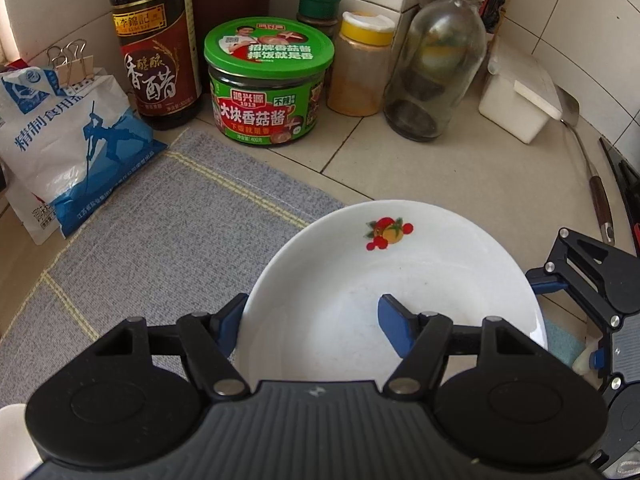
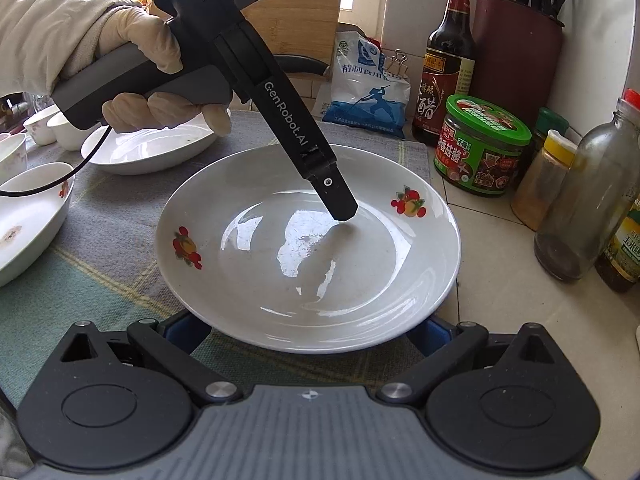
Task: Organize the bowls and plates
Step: 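Lift the stained plate with the left gripper and swing it around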
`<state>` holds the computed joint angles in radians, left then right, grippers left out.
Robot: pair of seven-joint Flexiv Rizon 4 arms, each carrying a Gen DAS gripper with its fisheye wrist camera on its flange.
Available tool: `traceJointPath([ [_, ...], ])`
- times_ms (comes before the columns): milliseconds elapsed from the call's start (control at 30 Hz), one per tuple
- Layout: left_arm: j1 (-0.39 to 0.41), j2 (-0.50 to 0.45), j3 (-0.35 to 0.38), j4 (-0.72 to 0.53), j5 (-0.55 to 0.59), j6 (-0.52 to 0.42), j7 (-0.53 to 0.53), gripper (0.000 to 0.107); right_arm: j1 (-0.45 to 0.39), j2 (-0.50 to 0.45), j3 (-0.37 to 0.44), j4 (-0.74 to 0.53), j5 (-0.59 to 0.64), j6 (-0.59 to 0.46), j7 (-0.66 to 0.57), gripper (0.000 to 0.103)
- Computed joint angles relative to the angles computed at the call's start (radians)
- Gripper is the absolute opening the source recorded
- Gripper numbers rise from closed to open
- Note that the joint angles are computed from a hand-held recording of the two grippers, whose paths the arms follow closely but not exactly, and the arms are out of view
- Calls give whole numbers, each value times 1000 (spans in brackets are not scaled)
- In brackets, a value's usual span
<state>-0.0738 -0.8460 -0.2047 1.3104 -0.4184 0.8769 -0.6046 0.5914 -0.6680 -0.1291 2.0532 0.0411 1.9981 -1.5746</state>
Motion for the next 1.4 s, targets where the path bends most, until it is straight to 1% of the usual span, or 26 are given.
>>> traceJointPath([
  [267,-4,-29,-3,-26,5,14,-4,69,-26,-11,13,-17,-17,-5,12,103],
  [467,-3,-31,-6,-26,8,24,5,69,-17,-13,6,-13,-8,4,14,103],
  [533,-2,-29,-8,-22,8,25,9,73,-18,-15,9,-12,-5,14,14,103],
  [567,-3,-29,-6,-22,8,25,5,80,-21,-16,12,-12,-5,16,14,103],
  [600,-4,-25,-6,-13,7,39,5,85,-22,-15,14,-11,-5,15,14,103],
  [667,-2,-11,-8,13,7,73,12,85,-29,-10,22,-9,-6,10,20,103],
  [833,21,50,-25,96,-18,145,22,85,24,18,-21,15,36,-20,35,103],
  [900,34,86,-37,147,-35,194,31,85,73,25,-65,26,67,-34,45,103],
  [933,44,107,-46,177,-48,219,36,85,115,28,-103,35,93,-42,49,103],
  [1000,72,154,-75,245,-87,269,58,87,152,38,-130,53,115,-43,60,103],
  [1067,95,203,-99,316,-128,316,77,89,166,53,-134,72,127,-35,69,103],
  [1200,156,313,-174,493,-241,460,165,91,215,73,-152,104,164,-3,65,103],
  [1300,218,388,-256,620,-352,552,253,91,282,74,-189,119,211,7,54,103],
  [1367,269,431,-330,698,-457,607,336,91,346,71,-221,133,251,18,42,103],
  [1400,303,457,-386,749,-537,653,401,91,381,72,-243,136,272,9,38,103],
])
